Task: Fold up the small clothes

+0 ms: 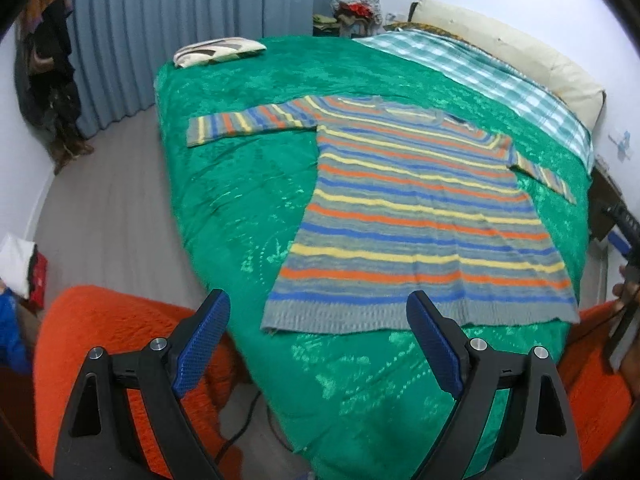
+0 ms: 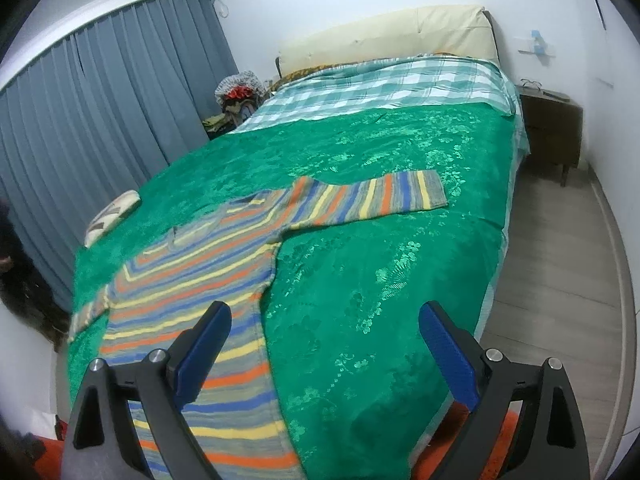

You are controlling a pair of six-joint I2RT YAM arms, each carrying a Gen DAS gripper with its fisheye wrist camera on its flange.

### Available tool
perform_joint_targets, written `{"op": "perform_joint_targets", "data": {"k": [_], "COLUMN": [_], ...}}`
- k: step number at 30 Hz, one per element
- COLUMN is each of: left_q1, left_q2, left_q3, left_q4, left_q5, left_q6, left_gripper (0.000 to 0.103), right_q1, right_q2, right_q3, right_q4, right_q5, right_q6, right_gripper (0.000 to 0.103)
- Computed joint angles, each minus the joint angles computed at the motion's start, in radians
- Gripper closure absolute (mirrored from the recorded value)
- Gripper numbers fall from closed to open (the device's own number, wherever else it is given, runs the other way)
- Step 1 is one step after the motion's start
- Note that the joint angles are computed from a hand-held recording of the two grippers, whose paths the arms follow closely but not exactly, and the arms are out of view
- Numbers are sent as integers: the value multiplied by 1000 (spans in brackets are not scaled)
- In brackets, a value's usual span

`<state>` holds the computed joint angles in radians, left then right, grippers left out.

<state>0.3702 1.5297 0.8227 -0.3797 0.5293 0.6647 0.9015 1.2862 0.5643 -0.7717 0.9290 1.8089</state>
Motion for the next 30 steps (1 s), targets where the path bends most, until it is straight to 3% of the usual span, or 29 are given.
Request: {"op": "perform_joint_targets", "data": {"k": [8, 11, 13, 20, 27, 30], "left_q1": [33, 17, 0, -166, -310, -305], "left_q2": [30, 74, 92, 260, 390, 462], "left_q3": [73, 120, 133, 247, 270, 265], "left_q4": [-64, -89, -70, 15, 136, 121], "left_q5": [57, 62, 64, -17, -120, -144], "left_q6": [-92, -123, -149, -223, -210, -185], "left_gripper": [10, 10, 10, 9, 9, 9], "right_q1": [93, 128, 140, 115, 82, 51], "right_q2": [9, 65, 99, 279, 383, 410], "right_q3": [41, 92, 122, 246, 262, 225], "right_q4": [-204, -229, -192, 21, 162, 261], "right_q5": [76, 89, 87, 27, -106, -207], "right_q6": [253, 241, 158, -325, -484, -544], "right_gripper": [8, 7, 6, 6, 6, 6]}}
